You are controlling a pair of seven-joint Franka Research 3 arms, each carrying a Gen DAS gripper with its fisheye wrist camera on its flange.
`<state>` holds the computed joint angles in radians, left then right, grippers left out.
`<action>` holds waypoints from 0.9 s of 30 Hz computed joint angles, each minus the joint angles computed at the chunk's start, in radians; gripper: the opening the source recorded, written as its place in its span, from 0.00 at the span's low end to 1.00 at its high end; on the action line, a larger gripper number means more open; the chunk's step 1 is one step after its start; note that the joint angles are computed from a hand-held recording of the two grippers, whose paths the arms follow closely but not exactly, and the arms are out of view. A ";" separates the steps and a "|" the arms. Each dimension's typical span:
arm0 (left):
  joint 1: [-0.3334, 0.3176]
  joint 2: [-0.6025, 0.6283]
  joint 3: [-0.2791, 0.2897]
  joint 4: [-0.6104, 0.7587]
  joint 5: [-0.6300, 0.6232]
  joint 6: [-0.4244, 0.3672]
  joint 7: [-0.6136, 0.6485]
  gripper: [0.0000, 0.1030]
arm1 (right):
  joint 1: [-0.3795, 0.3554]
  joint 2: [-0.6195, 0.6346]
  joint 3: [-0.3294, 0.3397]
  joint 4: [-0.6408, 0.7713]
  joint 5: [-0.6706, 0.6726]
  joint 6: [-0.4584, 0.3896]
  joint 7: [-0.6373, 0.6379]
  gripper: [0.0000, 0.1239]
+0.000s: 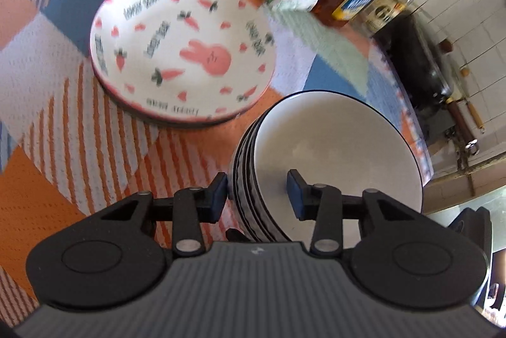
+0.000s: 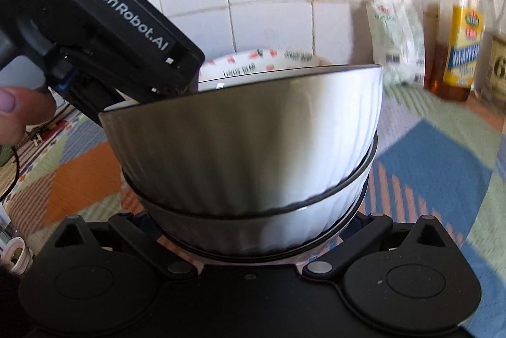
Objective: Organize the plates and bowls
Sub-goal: 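Lift the bowl stack with the left tool and carry it over the plates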
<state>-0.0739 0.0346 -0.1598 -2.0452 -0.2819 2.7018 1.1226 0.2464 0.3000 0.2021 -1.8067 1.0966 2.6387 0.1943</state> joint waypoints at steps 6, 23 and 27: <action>0.017 -0.009 0.018 0.050 0.036 -0.013 -0.027 0.38 | 0.003 0.047 0.002 0.131 -0.064 -0.043 0.002 0.83; 0.094 0.089 0.044 0.197 0.199 -0.089 -0.068 0.38 | 0.033 0.405 0.049 0.658 -0.322 -0.235 0.176 0.83; 0.116 0.135 0.040 0.225 0.172 -0.071 -0.059 0.38 | 0.052 0.492 0.052 0.788 -0.386 -0.267 0.236 0.83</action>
